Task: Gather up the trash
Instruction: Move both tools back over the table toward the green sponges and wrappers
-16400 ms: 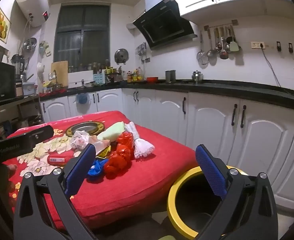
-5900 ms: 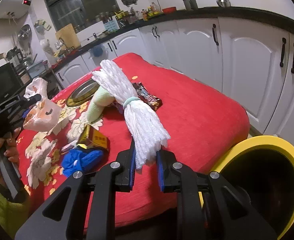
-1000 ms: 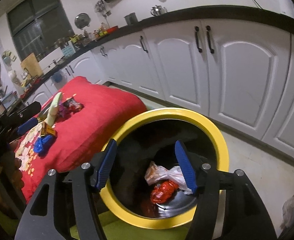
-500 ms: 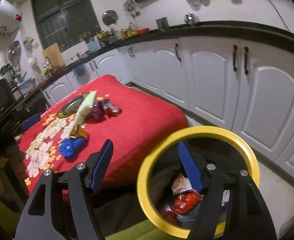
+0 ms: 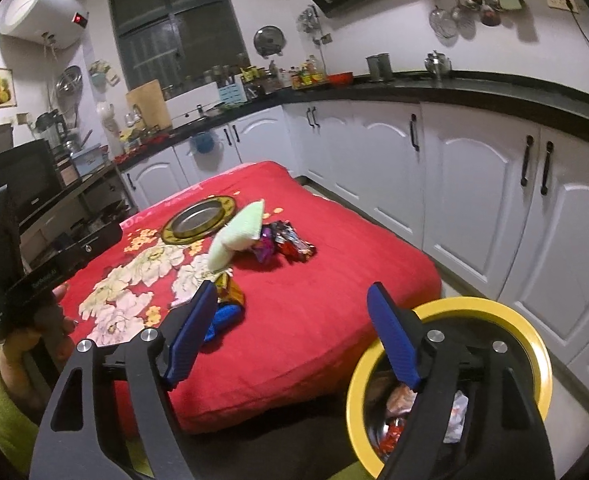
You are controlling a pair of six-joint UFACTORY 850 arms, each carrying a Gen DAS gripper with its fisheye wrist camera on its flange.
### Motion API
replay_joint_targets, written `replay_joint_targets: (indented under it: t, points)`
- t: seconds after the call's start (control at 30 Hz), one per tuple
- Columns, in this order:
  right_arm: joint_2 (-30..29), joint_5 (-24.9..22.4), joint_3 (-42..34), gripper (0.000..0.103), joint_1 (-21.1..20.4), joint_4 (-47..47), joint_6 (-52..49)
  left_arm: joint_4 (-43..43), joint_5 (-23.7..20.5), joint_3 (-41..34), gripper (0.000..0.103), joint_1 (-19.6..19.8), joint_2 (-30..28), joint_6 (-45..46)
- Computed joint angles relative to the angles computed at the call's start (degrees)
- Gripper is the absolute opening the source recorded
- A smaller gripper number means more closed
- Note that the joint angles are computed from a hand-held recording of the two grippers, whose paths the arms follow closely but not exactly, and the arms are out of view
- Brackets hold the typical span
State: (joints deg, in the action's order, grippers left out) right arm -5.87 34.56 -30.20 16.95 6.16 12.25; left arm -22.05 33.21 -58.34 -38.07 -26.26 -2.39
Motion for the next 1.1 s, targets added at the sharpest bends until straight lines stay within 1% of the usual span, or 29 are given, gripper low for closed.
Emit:
replay_joint_targets:
  t: [0.33,0.53,0.7,0.77,0.8,0.83,0.87,0.97,1.0,1.1]
  points:
    - [-0.7,-1.6,-3.4,0.078,3.0,3.0,-4.1,1.1,0.4,2.9,0.092,2.4,2.1,1.8]
    - [-1.5,-2.3,-5.8,0.08,3.8,1.4,-3.8,1.5,0.4,4.0,0.092,3.8,2.6,2.9]
    - [-2.7,-3.8,-8.5,0.081,3.5,-2.3,-1.2,3.3,-0.3,4.3,0.092,4.8,2.4,4.2]
    - [-3.4,-4.6,-9.8,0.082,3.6,-2.4,-1.7,3.4,-0.8,4.0,0.086,4.8,1.9,6.0]
    - [-3.8,-4.9,-10.4,0.082,3.3,-3.8,-0.6,3.6,-1.4,3.7,0.085,4.9,1.5,6.7]
    - [-4.4,-5.4,-11.2,0.083,3.0,-5.4,1.0,4.8,-1.9,3.4,0.082,5.2,1.1,6.2]
    - [-4.9,-5.9,-11.9,0.083,2.8,-6.0,1.6,6.5,-2.8,3.0,0.081,5.5,0.6,5.0]
    - [-7.1,-7.7,-14.8,0.083,2.2,-8.3,3.2,9.8,-7.2,1.1,0.076,6.3,-1.3,3.7]
    - [-7.8,-8.2,-15.6,0.083,2.0,-9.2,3.8,10.9,-8.4,0.5,0.072,6.6,-1.9,3.1]
    - [-10.5,-10.3,-18.7,0.083,1.8,-9.1,2.7,15.3,-11.1,-0.8,0.071,7.3,-3.6,0.1]
